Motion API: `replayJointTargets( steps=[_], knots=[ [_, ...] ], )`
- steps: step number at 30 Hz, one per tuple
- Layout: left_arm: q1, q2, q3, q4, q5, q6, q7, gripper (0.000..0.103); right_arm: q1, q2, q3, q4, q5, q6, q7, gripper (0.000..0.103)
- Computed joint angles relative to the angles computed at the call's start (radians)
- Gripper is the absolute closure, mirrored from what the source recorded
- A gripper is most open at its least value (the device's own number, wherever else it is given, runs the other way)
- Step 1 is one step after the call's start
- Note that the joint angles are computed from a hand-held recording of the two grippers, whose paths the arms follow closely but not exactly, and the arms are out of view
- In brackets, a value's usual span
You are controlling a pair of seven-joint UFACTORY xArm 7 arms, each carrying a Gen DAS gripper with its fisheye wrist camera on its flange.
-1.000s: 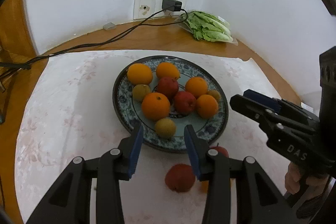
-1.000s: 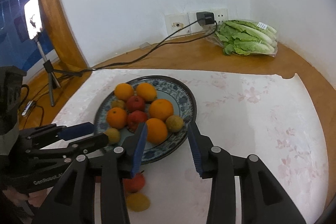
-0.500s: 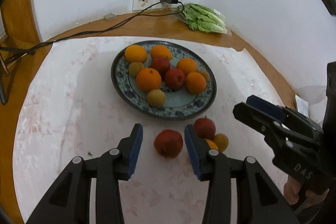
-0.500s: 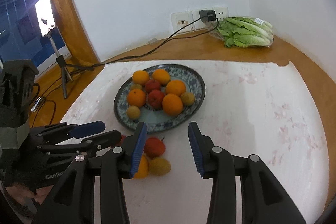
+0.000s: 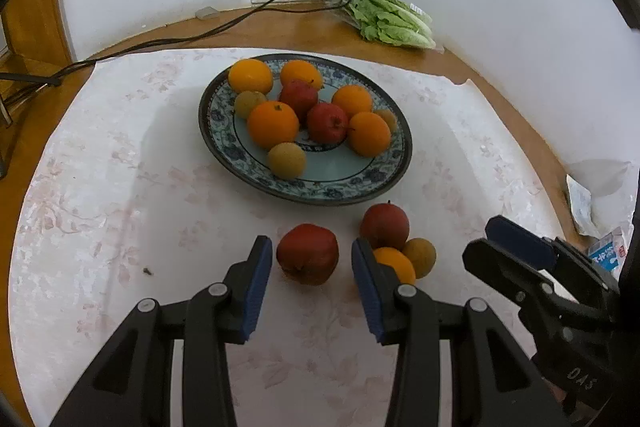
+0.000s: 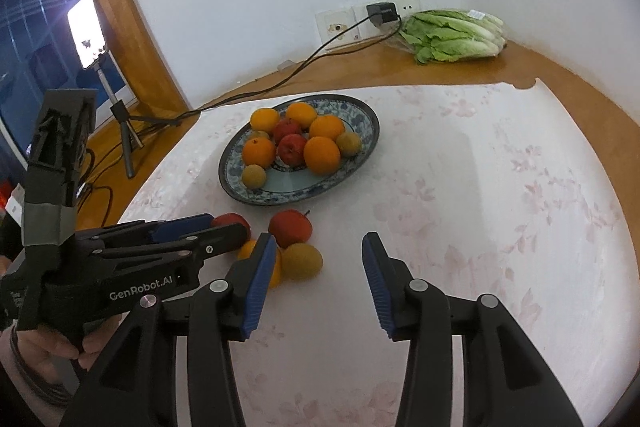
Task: Organize fruits
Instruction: 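Grasp a red apple with the left gripper while the right gripper grasps an orange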
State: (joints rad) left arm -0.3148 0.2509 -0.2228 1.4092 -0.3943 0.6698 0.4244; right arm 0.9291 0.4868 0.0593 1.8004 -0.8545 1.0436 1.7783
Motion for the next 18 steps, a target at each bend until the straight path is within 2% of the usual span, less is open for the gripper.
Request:
replayJointTargets(
  steps=[7,9,10,18],
  knots=[
    [-0.01,0.022,0.005,0.014,0.028,0.0,-0.038,0.06,-0.011,-0.021,0.004,-0.051,-0.005,-0.034,0.043,0.057],
    [-0.009,0.029,0.005,0.021,0.035,0.01,-0.047,0.064,-0.014,-0.027,0.006,-0.064,-0.008,-0.043,0.054,0.057],
    [-0.009,0.028,0.004,0.015,0.034,-0.005,-0.046,0.068,-0.016,-0.03,0.007,-0.07,-0.01,-0.045,0.059,0.057],
    [0.013,0.006,-0.002,-0.007,-0.004,0.005,-0.011,0.068,-0.023,-0.024,0.015,-0.067,-0.005,-0.051,0.068,0.057]
  ],
)
